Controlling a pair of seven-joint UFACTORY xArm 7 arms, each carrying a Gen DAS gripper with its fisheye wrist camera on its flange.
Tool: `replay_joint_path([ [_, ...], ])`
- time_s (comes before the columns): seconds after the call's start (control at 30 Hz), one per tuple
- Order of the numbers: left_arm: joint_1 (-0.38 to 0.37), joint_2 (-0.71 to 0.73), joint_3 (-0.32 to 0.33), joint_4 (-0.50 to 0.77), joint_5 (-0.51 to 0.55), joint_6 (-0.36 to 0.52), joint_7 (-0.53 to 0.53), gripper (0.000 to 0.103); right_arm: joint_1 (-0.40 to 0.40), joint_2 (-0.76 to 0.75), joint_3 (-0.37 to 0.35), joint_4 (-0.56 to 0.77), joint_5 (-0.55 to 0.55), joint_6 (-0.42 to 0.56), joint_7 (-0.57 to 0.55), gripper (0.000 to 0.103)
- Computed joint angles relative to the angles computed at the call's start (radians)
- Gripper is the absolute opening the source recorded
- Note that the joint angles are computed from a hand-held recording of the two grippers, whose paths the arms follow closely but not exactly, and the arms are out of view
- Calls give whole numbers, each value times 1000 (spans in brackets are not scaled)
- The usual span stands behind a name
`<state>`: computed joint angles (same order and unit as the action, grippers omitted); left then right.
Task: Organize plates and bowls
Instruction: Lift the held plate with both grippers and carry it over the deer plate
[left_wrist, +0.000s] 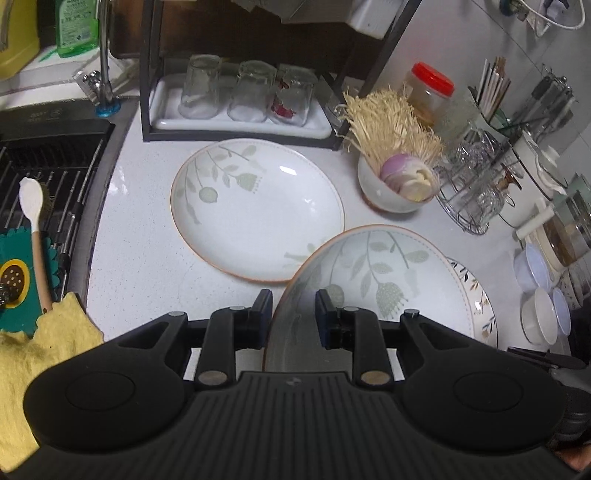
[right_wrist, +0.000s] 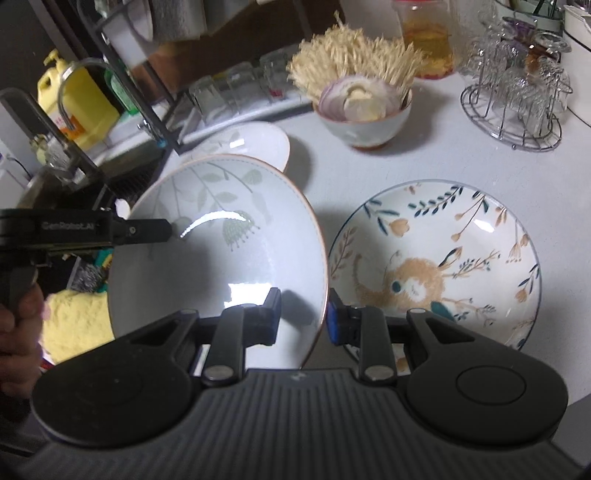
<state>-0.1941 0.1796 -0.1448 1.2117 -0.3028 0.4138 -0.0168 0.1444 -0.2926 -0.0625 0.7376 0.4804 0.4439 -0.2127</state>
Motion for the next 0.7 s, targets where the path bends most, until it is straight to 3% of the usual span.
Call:
replay_joint_path([
  [0.4, -146, 56, 2, 103, 236, -1, -306, 29, -60, -66, -127, -8, 79, 28, -208, 28],
  [0.7, -246, 165, 5, 219, 373, 45, -401, 28, -136, -42, -176, -18, 129, 40, -310, 28],
])
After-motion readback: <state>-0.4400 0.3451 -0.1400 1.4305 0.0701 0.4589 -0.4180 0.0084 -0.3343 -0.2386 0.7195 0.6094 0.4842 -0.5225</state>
